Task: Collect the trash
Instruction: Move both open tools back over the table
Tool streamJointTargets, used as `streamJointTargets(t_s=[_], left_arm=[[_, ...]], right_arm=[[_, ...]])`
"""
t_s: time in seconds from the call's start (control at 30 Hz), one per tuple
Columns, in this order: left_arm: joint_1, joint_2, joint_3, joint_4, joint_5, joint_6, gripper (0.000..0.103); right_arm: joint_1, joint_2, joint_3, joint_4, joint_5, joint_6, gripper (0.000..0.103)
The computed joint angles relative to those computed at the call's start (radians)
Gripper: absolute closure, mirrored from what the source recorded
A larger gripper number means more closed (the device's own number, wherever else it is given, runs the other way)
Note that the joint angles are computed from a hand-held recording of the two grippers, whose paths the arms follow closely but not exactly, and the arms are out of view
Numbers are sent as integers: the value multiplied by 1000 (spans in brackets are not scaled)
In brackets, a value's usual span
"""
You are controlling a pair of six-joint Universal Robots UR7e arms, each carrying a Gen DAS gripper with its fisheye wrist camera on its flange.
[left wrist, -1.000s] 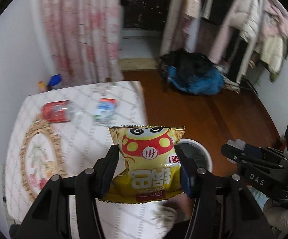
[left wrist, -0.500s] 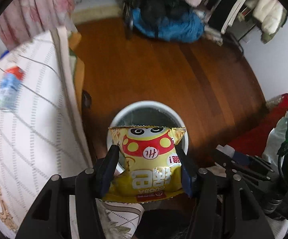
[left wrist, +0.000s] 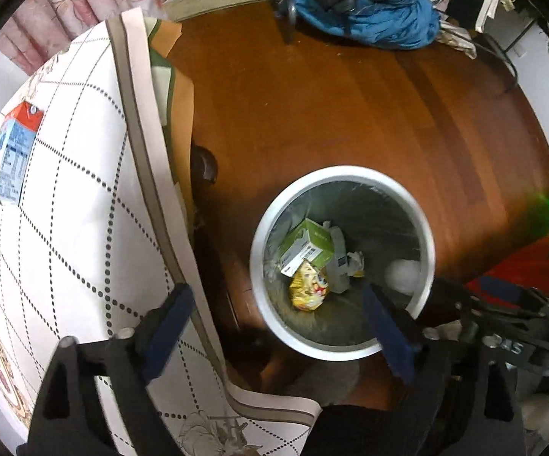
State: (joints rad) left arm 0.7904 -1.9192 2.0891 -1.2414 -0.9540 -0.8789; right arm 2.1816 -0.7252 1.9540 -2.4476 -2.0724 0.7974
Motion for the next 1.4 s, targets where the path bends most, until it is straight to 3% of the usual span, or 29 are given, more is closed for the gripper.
streamJointTargets(t_s=[0.03, 0.43, 0.83, 1.07, 1.23, 1.4], left_arm=[[-5, -4, 4, 8, 7, -8, 3], [-48, -39, 3, 70, 29, -38, 3], [-202, -97, -51, 210, 20, -146, 3], [-327, -116, -124, 309, 28, -238, 3], [-406, -113, -227, 427, 70, -338, 3], [-440, -105, -346, 656, 132, -485, 3]], right_arm=[[-1, 3, -2, 1, 1, 2, 6], [42, -21, -16, 159, -57, 105, 2], [143, -95, -22, 221, -66, 169, 2], [223, -153, -59, 286, -83, 212, 2], [297, -173, -139, 345, -123, 238, 2], [361, -133, -254, 360, -151, 240, 2]])
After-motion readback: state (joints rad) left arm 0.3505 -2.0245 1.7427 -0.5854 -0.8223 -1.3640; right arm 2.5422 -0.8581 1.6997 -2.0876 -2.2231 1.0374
